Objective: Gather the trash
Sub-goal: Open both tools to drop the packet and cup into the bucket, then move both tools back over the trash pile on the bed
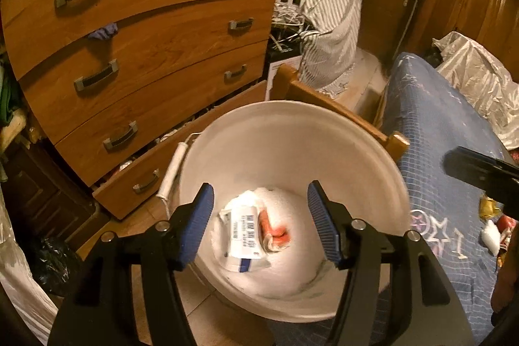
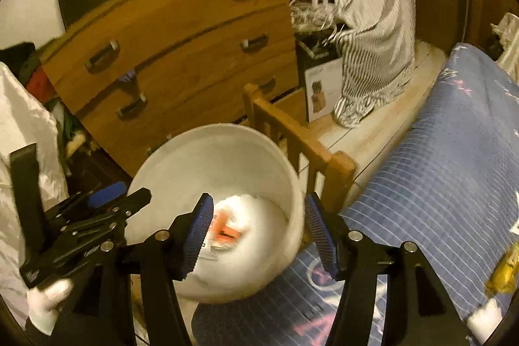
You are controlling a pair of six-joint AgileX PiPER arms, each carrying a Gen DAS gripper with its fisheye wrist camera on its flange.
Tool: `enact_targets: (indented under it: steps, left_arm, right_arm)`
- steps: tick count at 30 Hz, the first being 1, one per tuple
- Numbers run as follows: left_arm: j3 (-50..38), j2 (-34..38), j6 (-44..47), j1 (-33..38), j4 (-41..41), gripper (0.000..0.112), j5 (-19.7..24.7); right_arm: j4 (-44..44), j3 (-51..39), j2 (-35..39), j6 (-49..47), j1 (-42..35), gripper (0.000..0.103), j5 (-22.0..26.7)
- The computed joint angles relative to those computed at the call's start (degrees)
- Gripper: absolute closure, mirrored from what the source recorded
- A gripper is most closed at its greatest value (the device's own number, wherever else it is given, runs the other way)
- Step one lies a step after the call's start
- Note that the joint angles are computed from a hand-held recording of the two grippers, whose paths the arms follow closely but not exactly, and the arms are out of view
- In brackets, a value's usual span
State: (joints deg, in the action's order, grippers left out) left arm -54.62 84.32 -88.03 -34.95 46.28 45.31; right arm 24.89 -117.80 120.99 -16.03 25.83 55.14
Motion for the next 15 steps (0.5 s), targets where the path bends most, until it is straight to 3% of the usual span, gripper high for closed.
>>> enact_targets:
  steps: [3, 7, 10, 15]
  left_arm:
    - [-1.78, 0.34, -1.34, -3.27, 0.75, 0.054, 1.22]
    - [-8.92, 5.77, -0.16, -9.28, 0.20, 0.054, 1.12]
    - [-16.69, 12.21, 2.80, -13.54, -1.65, 0.049, 0.52]
    - [-33.58, 26.12, 12.67, -19.23, -9.76, 0.049, -1.53]
  right_arm:
    - [6.26, 17.19, -11.98, -9.19, -5.02, 0.039, -7.28]
    - [19.70, 39.04, -28.88, -28.27, -18.90, 0.033, -11.09]
    - [26.99, 47.87, -35.70, -40.06, -33.56, 0.032, -5.61]
    - [31.57, 53.93, -37.58, -57.70, -62.20, 0.032, 7.34]
